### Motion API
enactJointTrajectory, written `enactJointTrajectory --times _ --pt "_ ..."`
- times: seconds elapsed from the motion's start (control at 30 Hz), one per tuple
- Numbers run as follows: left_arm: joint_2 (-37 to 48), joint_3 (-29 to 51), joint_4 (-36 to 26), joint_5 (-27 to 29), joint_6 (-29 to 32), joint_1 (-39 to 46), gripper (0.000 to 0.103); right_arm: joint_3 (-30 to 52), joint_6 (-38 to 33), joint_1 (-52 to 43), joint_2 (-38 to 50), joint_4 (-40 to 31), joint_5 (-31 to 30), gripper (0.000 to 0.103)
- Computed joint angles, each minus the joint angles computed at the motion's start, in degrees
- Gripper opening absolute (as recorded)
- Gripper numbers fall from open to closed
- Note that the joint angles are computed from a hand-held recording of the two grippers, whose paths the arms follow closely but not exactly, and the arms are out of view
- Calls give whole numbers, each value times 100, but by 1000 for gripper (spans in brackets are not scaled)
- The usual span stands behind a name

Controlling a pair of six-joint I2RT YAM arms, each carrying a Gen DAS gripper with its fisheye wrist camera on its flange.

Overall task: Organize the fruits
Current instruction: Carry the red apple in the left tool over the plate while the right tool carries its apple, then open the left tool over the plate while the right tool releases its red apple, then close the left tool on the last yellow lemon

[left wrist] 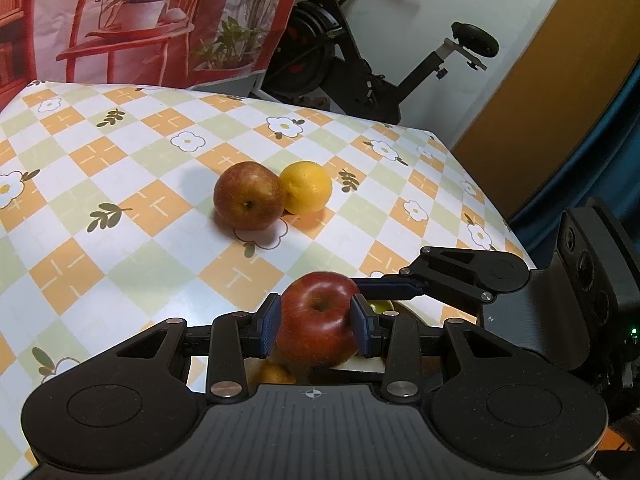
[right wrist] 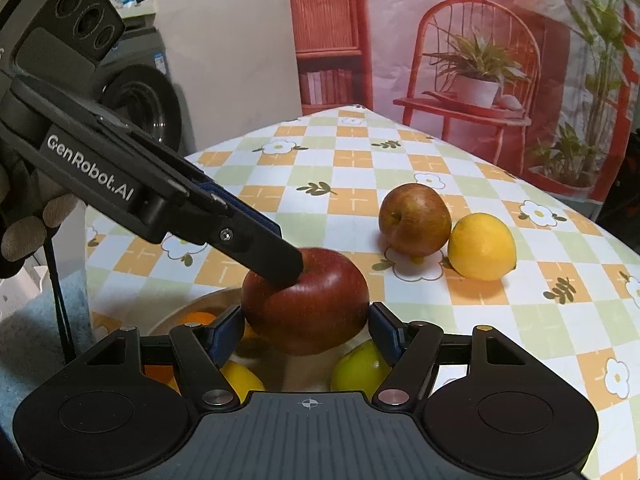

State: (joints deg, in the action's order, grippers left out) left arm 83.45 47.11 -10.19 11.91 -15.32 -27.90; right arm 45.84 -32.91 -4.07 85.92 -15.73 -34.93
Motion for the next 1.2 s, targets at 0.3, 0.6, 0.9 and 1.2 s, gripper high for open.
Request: enactJointTrajectory --times 0.3,0.6,0.9,1.2 --pt "96 3 21 -53 -24 20 39 45 -222 28 38 -142 81 64" --pt "-116 -82 148 -334 -146 139 39 151 -111 -289 -77 -188 -233 61" --pt "-137 71 441 -995 -204 49 39 315 193 -884 105 379 -292 61" --pt "428 678 536 -1296 -237 38 40 364 623 -1087 587 1204 -37 61"
